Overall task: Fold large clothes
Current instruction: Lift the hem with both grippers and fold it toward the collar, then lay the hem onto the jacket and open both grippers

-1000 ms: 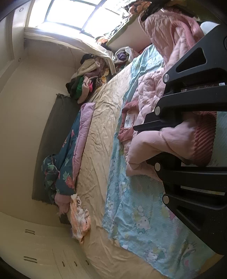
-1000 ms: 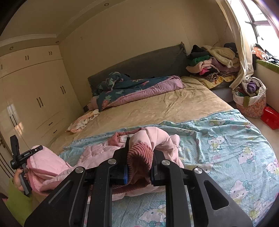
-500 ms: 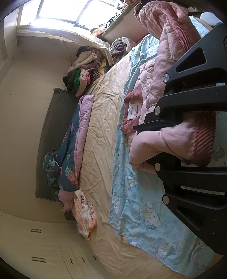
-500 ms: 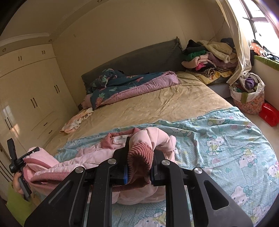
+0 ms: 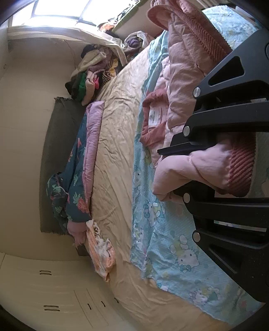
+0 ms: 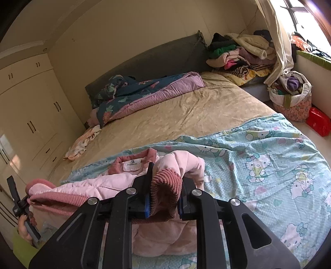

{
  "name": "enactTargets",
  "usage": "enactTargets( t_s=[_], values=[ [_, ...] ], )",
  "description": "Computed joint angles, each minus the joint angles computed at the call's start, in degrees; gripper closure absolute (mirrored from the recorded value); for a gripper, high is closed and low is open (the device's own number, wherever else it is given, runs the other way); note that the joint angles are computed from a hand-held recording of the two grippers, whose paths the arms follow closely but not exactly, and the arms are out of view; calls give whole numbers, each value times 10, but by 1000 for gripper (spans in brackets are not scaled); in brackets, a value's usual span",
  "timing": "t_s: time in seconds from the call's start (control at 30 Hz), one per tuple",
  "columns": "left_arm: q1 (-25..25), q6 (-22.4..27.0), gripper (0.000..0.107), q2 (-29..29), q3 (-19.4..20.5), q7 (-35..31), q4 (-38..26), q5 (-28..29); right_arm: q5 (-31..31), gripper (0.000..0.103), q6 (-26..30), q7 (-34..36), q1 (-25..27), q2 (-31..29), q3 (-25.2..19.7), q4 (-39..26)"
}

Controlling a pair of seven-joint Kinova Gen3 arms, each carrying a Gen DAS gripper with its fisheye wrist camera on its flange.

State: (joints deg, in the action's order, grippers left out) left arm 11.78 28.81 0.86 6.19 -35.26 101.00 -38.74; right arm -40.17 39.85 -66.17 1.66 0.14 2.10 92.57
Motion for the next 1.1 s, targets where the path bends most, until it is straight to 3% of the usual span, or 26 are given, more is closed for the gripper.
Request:
enactTargets(
  t_s=[0.1,0.2,0.27,0.33,0.4,0.5,0.6,0.7,0.77,0.83,0.9,0.93,0.97,1.1],
  values=[
    [19,8,96,23,-23,0,-17,-3,-22,82,11,4,8,25,1,-15],
    [85,10,96,45,-101,-21,-37,18,-84,75,27,39,29,48,0,-24],
    [124,8,96,58,-152,-48,-49,47,-131,45,43,63,82,66,-44,-32],
    [137,7,96,71,-174,-68,-60,74,-177,23,40,96,126,71,-82,-26],
    [149,5,96,80,-194,-76,-66,87,-196,21,29,140,128,69,-89,-21],
    [116,6,95,93,-163,-78,-76,94,-154,12,1,154,62,61,-41,-12],
    [41,8,90,104,-85,-71,-84,90,-84,12,-20,128,-18,67,17,-2],
    [-5,-8,78,112,-46,-90,-86,129,-14,12,-33,80,-95,93,77,6],
    [-52,-21,61,112,-1,-95,-83,146,33,12,-35,38,-111,108,83,9],
    [-84,-39,53,108,34,-79,-71,144,72,12,-40,0,-86,124,46,13],
    [-74,-63,35,96,27,-35,-53,107,100,12,-51,-24,-45,133,-7,17],
    [-53,-63,21,91,9,-12,-49,84,111,12,-61,-30,-24,137,-33,20],
    [-26,-54,15,79,-17,1,-45,60,123,12,-66,-38,-9,139,-54,20],
    [78,-43,15,62,-118,70,-20,-32,149,12,-86,-49,-4,144,-70,16]
  ],
)
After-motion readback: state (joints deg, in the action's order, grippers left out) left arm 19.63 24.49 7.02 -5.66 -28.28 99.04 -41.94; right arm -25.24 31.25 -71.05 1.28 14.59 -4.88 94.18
